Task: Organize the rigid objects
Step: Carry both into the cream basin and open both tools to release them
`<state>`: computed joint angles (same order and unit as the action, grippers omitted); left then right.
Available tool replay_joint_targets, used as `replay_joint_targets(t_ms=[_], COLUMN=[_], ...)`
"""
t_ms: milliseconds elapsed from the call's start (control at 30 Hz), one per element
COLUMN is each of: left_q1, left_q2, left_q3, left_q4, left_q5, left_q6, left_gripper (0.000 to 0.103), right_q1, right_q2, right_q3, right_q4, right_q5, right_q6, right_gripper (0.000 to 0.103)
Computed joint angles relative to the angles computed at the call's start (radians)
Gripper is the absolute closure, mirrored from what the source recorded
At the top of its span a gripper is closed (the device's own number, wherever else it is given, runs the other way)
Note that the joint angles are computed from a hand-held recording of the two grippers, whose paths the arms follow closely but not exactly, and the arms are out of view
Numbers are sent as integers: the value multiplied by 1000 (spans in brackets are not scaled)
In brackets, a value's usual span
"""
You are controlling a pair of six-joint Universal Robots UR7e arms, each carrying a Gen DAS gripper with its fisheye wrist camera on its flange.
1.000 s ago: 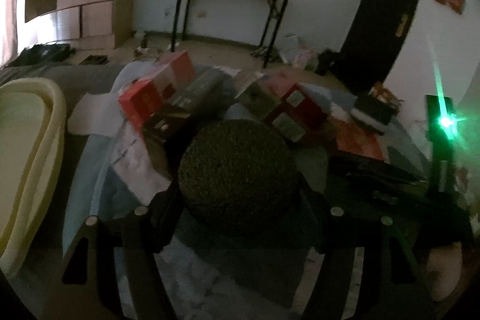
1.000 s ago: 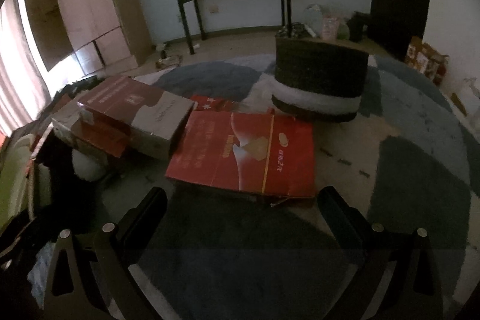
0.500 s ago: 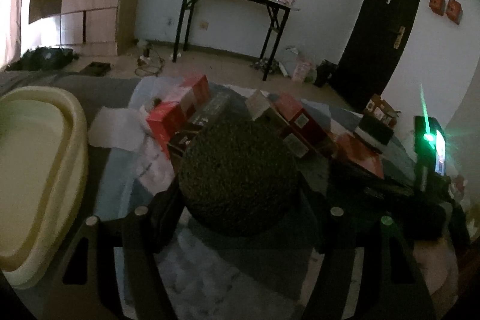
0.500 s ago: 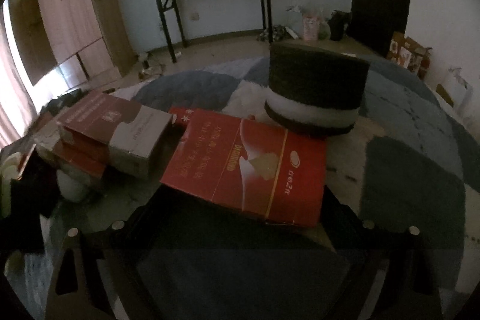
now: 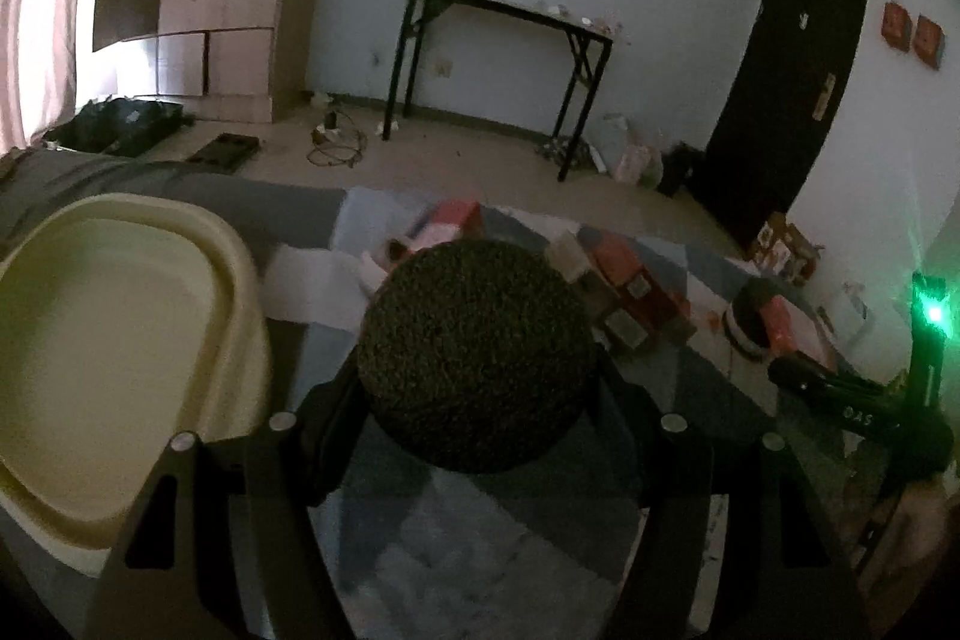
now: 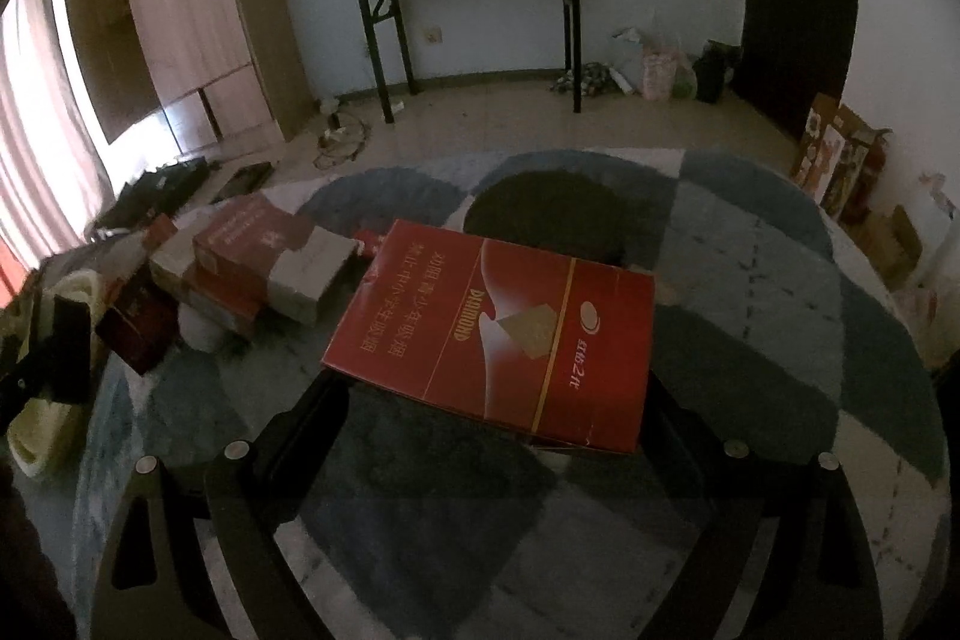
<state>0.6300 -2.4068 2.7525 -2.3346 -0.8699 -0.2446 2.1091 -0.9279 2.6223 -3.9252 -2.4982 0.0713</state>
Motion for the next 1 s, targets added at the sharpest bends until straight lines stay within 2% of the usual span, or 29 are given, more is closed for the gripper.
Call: replay_joint_targets(t_ms=[67, 100, 300, 367, 433, 467, 500, 633, 733, 833, 900, 1000], left_q1=[3, 4, 88, 96, 64, 82, 120, 316, 384, 450, 493, 571], left_q2=[-42, -70, -132, -165, -216, -213, -194, -96, -56, 0, 48, 122], left_q3=[-18, -28, -79, -94, -103, -109, -114, -138, -146, -150, -154, -163], left_q4=[42, 65, 40, 74, 191, 213, 194, 11, -41, -123, -155, -285], left_q5=[29, 41, 79, 156, 306, 366, 385, 336, 358, 287, 253, 185], left_q6=[-9, -14, 43, 30, -42, -58, -49, 14, 8, 34, 40, 109], left_gripper=[34, 34, 34, 34, 34, 34, 34, 34, 34, 34, 34, 34], right_q1=[11, 36, 27, 45, 87, 110, 134, 203, 218, 226, 223, 247], right_q2=[2, -16, -15, -14, -4, 4, 11, 68, 144, 244, 306, 389], right_q3=[3, 17, 17, 7, -21, -37, -54, -156, -264, -397, -479, -585], right_q4=[-27, -1, 9, 27, 72, 95, 122, 244, 343, 459, 527, 633], right_q5=[26, 19, 79, 90, 102, 114, 135, 239, 349, 431, 446, 365], right_q6=[-20, 6, -23, -37, -45, -53, -66, -128, -201, -297, -360, -392], right_gripper=[9, 9, 9, 9, 9, 9, 9, 9, 9, 9, 9, 10])
